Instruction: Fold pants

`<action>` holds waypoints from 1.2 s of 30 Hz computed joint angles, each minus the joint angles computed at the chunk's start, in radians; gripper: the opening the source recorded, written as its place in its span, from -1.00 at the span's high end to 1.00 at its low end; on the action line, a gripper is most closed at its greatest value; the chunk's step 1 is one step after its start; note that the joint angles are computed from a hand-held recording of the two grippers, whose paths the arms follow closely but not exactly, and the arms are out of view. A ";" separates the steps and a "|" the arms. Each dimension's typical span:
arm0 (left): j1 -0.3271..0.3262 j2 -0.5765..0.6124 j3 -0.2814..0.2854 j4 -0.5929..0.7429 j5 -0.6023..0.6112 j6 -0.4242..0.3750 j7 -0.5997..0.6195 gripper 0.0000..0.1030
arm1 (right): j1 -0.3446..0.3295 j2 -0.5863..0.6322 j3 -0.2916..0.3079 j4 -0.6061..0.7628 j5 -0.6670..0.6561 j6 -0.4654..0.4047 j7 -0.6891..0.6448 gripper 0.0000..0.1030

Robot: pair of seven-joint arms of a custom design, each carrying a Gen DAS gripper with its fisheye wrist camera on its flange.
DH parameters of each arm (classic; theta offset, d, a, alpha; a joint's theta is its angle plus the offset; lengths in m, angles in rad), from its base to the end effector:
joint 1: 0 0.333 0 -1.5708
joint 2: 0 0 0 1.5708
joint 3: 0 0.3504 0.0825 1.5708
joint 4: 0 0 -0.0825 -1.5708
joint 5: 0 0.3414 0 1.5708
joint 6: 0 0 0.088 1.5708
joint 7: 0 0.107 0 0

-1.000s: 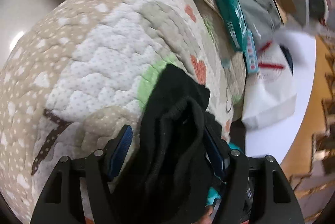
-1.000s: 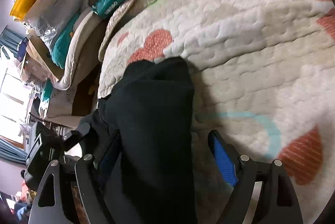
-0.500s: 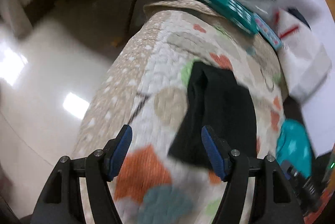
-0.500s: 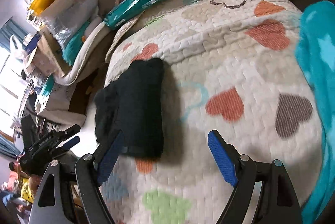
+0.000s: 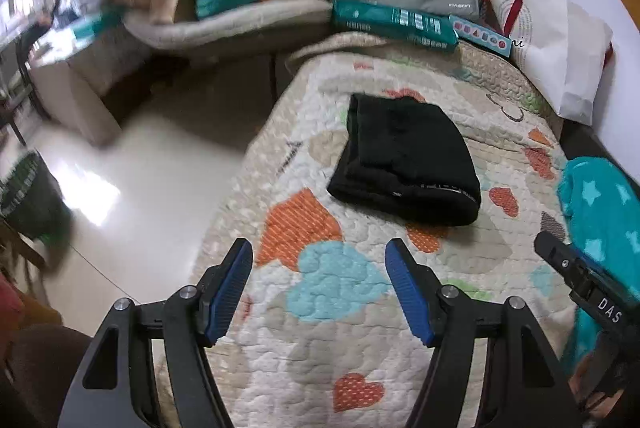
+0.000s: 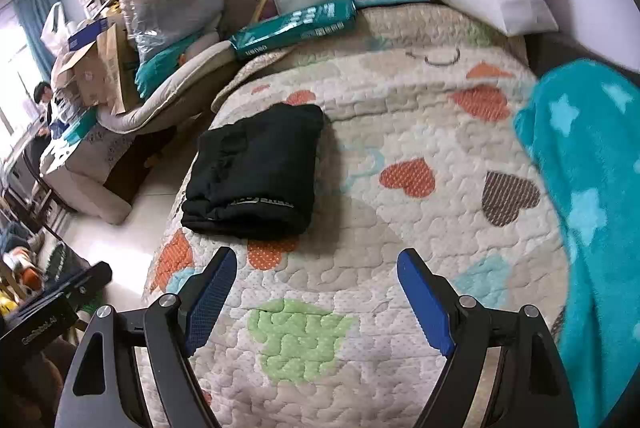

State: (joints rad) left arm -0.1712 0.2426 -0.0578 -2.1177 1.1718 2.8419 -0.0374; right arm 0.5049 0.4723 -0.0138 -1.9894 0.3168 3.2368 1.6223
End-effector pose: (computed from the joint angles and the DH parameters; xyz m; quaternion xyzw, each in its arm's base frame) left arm 0.5427 -0.1743 0.3932 -0.7626 0.5475 -0.2372 0.2499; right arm 0.5831 0.2787 0.3762 -0.6921 0.6160 -0.1464 0.3464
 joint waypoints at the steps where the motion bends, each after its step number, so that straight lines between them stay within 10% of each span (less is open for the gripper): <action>1: -0.017 -0.011 0.004 -0.002 0.031 -0.029 -0.029 -0.33 | 0.002 -0.004 -0.001 -0.008 -0.001 0.010 -0.002 -0.68; 16: -0.031 -0.064 -0.059 -0.022 0.119 -0.164 -0.092 -0.36 | 0.089 -0.028 -0.067 -0.056 0.040 0.101 -0.071 -0.70; 36: -0.025 -0.052 -0.066 -0.035 0.104 -0.150 -0.085 -0.37 | 0.150 -0.016 -0.116 -0.048 0.116 0.096 -0.134 -0.72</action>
